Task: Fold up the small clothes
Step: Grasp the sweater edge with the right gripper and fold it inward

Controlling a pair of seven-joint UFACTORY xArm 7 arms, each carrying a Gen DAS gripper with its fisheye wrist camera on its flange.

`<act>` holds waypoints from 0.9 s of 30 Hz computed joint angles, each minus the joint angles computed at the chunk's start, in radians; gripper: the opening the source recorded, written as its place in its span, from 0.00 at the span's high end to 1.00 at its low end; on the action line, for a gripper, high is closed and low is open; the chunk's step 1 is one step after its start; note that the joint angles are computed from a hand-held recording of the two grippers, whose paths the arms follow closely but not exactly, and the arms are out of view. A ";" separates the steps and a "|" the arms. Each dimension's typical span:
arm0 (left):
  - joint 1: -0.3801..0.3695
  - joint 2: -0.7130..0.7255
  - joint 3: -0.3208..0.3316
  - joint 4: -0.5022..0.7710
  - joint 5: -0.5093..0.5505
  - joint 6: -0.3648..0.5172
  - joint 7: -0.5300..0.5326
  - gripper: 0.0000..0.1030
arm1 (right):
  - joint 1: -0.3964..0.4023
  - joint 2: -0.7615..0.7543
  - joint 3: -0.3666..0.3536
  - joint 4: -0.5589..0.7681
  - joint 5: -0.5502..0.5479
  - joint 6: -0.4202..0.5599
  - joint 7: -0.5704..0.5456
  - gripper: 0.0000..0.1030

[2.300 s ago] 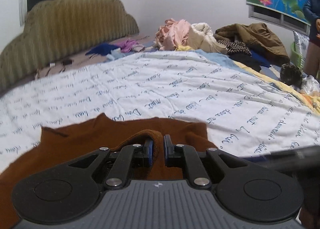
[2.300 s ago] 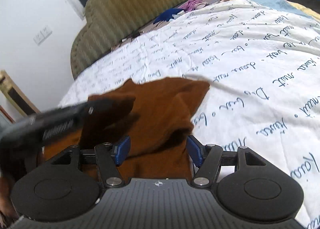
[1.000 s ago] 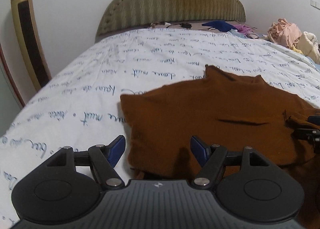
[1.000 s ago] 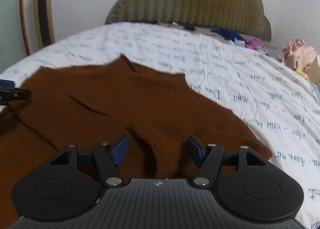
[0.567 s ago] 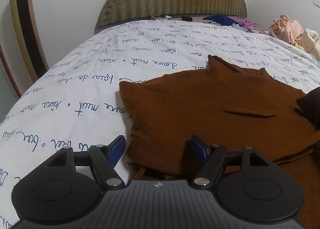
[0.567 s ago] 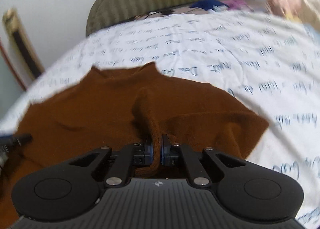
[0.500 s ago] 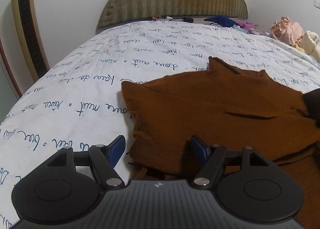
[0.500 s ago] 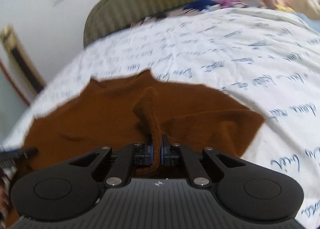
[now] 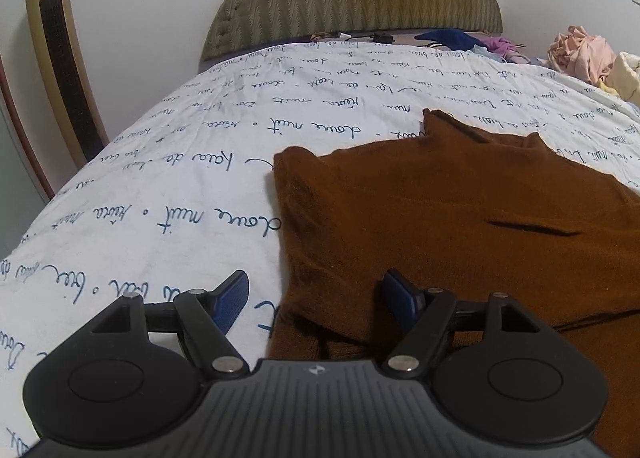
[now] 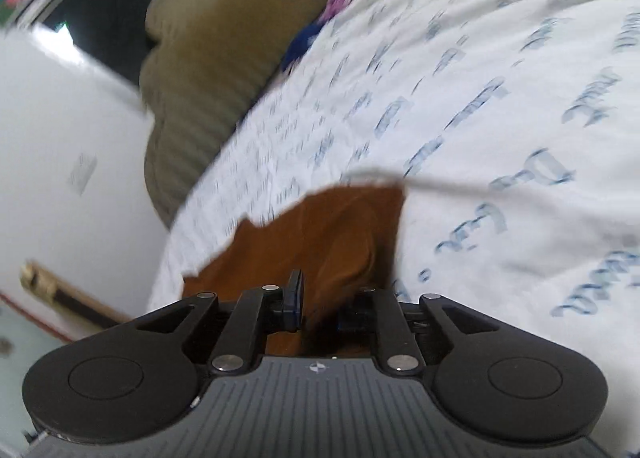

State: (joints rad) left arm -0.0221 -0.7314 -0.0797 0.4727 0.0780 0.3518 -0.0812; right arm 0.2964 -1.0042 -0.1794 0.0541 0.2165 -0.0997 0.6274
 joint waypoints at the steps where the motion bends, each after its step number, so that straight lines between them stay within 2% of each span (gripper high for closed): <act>1: 0.000 -0.003 0.000 0.005 -0.002 0.004 -0.003 0.28 | -0.036 -0.041 0.042 -0.024 0.008 -0.015 0.025 0.77; 4: -0.026 -0.009 0.010 0.022 -0.020 0.002 -0.001 0.28 | -0.115 -0.099 0.119 -0.050 0.017 -0.041 0.094 0.75; 5: -0.037 -0.005 0.011 0.028 -0.024 -0.005 0.005 0.28 | -0.110 -0.077 0.104 -0.029 -0.001 -0.040 0.087 0.75; 6: -0.041 0.004 0.005 0.034 -0.022 -0.012 0.009 0.28 | -0.064 -0.051 0.048 -0.002 -0.023 -0.034 0.039 0.75; 7: -0.032 0.016 -0.013 0.042 -0.010 -0.018 0.005 0.28 | -0.048 -0.049 0.034 0.020 -0.042 0.006 0.015 0.75; 10: 0.025 0.074 -0.079 0.067 0.041 -0.024 -0.037 0.28 | -0.008 0.028 0.055 0.071 -0.066 -0.007 -0.023 0.75; 12: 0.063 0.112 -0.101 0.082 0.070 -0.004 -0.078 0.27 | -0.017 0.049 0.091 0.091 -0.064 0.010 -0.017 0.75; 13: 0.071 0.125 -0.095 0.081 0.074 -0.007 -0.096 0.26 | -0.046 0.054 0.123 0.092 -0.061 0.006 -0.004 0.75; 16: 0.021 0.138 0.010 0.067 0.014 -0.026 -0.083 0.23 | -0.235 -0.027 0.285 0.091 -0.068 0.081 0.066 0.75; 17: 0.015 0.141 0.029 0.068 0.001 -0.027 -0.074 0.23 | -0.249 -0.052 0.286 0.085 -0.078 0.079 0.070 0.74; 19: 0.049 0.145 0.011 0.069 0.022 -0.037 -0.081 0.23 | -0.190 -0.064 0.210 0.097 -0.119 0.102 -0.005 0.67; 20: 0.058 0.145 0.003 0.068 0.034 -0.041 -0.079 0.23 | -0.122 -0.045 0.145 0.116 -0.132 0.130 -0.060 0.60; 21: 0.063 0.144 -0.003 0.065 0.042 -0.046 -0.078 0.23 | -0.034 -0.024 0.067 0.135 -0.130 0.159 -0.119 0.58; 22: 0.074 0.140 -0.016 0.059 0.054 -0.053 -0.085 0.23 | 0.027 -0.011 0.031 0.142 -0.113 0.179 -0.145 0.58; 24: 0.098 0.133 -0.043 0.049 0.081 -0.062 -0.101 0.23 | 0.068 0.054 0.015 0.169 -0.083 0.220 -0.173 0.58; 25: 0.104 0.127 -0.048 0.044 0.089 -0.063 -0.107 0.23 | 0.047 0.092 0.040 0.180 -0.071 0.246 -0.162 0.58; 26: 0.104 0.124 -0.046 0.043 0.093 -0.059 -0.107 0.23 | 0.016 0.124 0.069 0.182 -0.060 0.255 -0.131 0.63; 27: 0.102 0.124 -0.041 0.045 0.095 -0.055 -0.103 0.23 | 0.017 0.143 0.057 0.169 -0.033 0.223 -0.142 0.73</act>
